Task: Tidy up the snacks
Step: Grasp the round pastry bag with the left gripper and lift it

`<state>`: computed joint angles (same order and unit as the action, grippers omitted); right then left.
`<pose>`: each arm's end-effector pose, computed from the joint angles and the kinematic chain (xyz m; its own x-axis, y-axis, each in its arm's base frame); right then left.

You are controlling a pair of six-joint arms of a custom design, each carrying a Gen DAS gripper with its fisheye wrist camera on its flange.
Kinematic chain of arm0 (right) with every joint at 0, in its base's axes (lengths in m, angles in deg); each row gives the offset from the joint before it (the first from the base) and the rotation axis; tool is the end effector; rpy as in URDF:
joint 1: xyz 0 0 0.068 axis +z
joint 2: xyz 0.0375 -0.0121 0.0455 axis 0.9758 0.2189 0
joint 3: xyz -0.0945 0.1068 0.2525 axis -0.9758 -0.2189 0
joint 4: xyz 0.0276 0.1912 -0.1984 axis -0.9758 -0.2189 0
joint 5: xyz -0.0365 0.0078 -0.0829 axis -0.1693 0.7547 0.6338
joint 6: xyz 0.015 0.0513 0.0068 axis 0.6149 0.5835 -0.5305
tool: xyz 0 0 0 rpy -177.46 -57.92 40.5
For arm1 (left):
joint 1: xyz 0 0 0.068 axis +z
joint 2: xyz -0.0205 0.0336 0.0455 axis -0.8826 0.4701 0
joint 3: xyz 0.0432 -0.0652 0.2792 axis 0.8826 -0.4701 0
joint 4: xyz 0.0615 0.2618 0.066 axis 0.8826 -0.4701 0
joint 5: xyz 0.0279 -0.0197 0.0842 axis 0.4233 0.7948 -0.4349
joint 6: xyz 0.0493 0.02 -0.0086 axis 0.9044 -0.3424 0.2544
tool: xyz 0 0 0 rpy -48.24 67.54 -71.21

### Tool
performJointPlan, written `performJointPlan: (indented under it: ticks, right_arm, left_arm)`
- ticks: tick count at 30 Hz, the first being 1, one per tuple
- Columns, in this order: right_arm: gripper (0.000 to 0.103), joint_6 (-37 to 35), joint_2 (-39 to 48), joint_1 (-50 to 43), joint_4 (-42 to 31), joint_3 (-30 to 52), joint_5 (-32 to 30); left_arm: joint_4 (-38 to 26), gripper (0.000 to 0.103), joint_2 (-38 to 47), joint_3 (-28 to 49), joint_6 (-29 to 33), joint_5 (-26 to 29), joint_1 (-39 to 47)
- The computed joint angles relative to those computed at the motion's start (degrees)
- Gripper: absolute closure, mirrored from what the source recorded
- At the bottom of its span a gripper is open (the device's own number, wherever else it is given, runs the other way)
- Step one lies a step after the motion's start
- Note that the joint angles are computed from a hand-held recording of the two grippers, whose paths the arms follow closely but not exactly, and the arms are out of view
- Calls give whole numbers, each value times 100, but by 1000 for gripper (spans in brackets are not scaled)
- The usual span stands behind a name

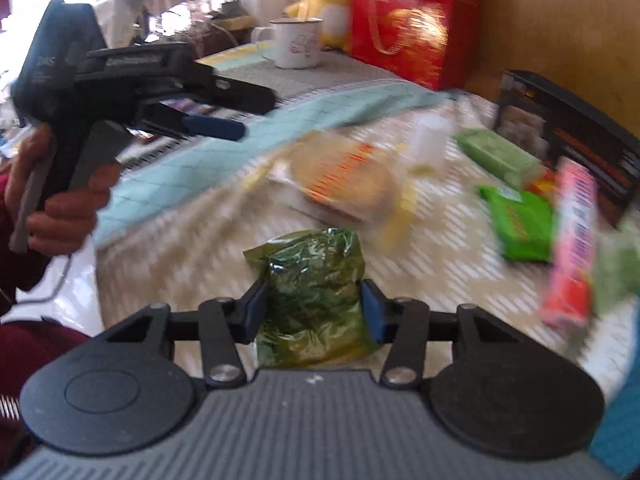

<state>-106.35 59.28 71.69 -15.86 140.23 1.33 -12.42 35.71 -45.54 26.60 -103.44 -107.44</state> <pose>0.3844 -0.0127 0.0512 -0.1921 -0.6108 -0.7681 -0.9073 0.4088 -0.0982 0.2572 -0.2363 0.0635 -0.4573 -0.5333 -0.7117 -0.0925 0.8245 -0.5583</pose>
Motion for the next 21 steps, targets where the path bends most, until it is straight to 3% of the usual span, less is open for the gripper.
performJointPlan:
  ticks: [2, 4, 5, 6, 8, 11, 14, 19, 21]
  right_arm:
    - [47, 227, 4, -218, 513, -68, 185]
    - [35, 879, 85, -347, 1731, -258, 552]
    - [34, 1144, 129, -377, 2108, -275, 699]
    - [34, 1301, 137, -420, 2106, -189, 686]
    - [34, 1501, 124, -533, 1472, 133, 66]
    - [37, 1506, 356, -479, -212, 1003, -737]
    - [48, 1625, 666, -219, -832, 1549, -849]
    - [51, 1710, 1363, 99, -2124, 2687, -871]
    - [54, 1644, 1566, 221, -2594, 2978, -953]
  left_arm:
    - [26, 14, -23, 7, 119, 43, -10]
    - [55, 15, -47, 29, 229, 97, -22]
    - [59, 15, -57, 48, 285, 136, -31]
    - [11, 15, -69, 88, 328, 167, -41]
    - [-194, 19, -89, 203, 381, 241, -52]
    - [-434, 25, -63, 348, 347, 439, -7]
    - [-803, 34, -22, 534, 197, 757, 109]
    - [-858, 54, 225, 729, -9, 1498, 357]
    - [-1103, 64, 338, 936, -47, 1547, 364]
